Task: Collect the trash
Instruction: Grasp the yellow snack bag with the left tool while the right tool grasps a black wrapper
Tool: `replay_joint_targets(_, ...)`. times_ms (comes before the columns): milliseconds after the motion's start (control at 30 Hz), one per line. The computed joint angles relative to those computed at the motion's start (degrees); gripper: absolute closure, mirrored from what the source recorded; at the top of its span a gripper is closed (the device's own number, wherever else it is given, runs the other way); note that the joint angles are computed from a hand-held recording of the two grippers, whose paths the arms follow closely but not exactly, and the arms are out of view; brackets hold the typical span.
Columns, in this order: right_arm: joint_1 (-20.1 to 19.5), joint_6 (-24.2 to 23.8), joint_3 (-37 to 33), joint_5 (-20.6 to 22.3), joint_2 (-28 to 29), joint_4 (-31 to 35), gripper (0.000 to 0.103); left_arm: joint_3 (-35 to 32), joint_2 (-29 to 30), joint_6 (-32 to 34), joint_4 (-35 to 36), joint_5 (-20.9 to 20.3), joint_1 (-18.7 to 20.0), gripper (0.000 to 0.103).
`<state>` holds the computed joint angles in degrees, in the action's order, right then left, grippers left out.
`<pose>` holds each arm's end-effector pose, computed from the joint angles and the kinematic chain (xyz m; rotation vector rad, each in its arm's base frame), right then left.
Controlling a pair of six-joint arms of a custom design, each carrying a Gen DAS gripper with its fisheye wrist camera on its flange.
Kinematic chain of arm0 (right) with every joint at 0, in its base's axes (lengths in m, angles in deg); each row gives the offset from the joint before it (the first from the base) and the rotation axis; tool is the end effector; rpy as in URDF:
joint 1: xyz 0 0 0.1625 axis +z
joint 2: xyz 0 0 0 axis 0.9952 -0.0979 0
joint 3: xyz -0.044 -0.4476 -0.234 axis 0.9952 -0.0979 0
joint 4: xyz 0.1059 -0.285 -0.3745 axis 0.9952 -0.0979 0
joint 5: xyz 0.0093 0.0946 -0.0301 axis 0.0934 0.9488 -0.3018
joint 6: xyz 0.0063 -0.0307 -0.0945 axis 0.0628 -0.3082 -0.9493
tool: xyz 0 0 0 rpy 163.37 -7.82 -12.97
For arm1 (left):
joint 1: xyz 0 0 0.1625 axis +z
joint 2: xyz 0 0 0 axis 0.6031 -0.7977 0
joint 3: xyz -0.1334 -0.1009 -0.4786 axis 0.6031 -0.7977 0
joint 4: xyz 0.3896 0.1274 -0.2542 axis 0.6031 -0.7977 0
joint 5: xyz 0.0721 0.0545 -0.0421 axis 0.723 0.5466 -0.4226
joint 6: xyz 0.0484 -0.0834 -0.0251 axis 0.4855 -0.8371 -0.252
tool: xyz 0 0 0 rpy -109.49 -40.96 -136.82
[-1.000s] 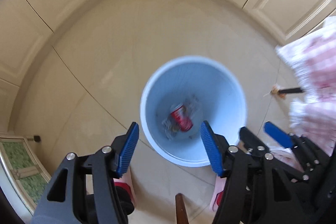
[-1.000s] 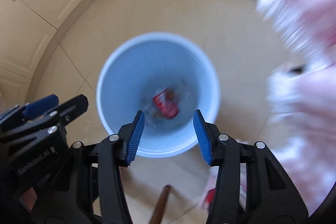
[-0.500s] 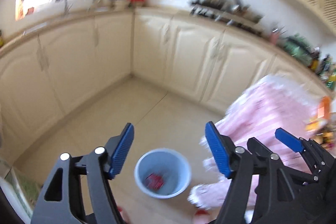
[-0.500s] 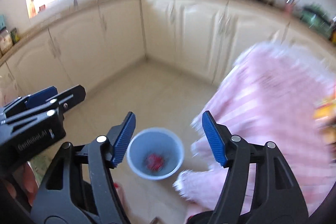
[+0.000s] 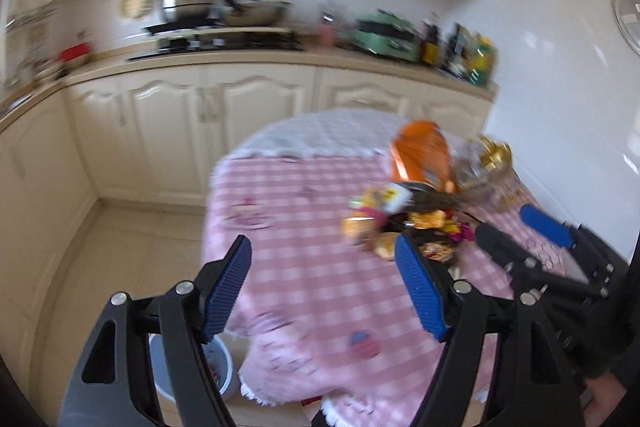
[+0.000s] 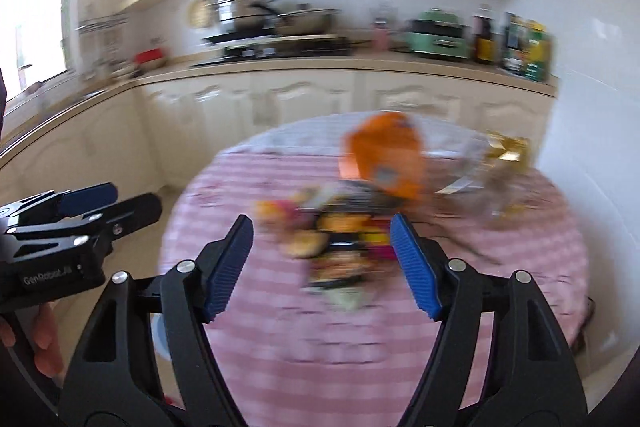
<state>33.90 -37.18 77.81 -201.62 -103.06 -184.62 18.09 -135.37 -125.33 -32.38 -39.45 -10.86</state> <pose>0.3932 -0.5447 0.4448 0.9344 -2.3046 1.0887 -0.5432 -0.5184 0.3440 0.2897 2.1699 -1.1660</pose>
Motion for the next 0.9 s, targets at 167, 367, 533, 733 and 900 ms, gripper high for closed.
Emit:
replay_joint_targets(167,-3.6,3.6,-0.2,0.3,-0.9,2.2,0.031,-3.3,4.8,7.5,-5.5,-3.1,3.9,0.031)
replay_joint_targets(367,-5.7,7.6,-2.2,2.2,0.3,5.6,0.031,-5.9,7.5,10.7,-6.7,-5.5,7.5,0.031)
replay_joint_targets(533,-6.7,11.0,-4.1,5.9,1.3,8.5,0.031,-6.9,8.5,12.6,-7.8,-7.6,9.2,0.053)
replay_joint_targets(733,-7.2,15.5,-6.3,10.7,2.6,12.0,0.031,-5.7,7.9,14.5,-12.0,-9.0,9.4,0.067)
replay_joint_targets(900,-7.2,18.5,-8.5,11.6,4.6,15.2,0.031,-3.0,6.1,14.6,-16.6,-7.1,8.0,0.067)
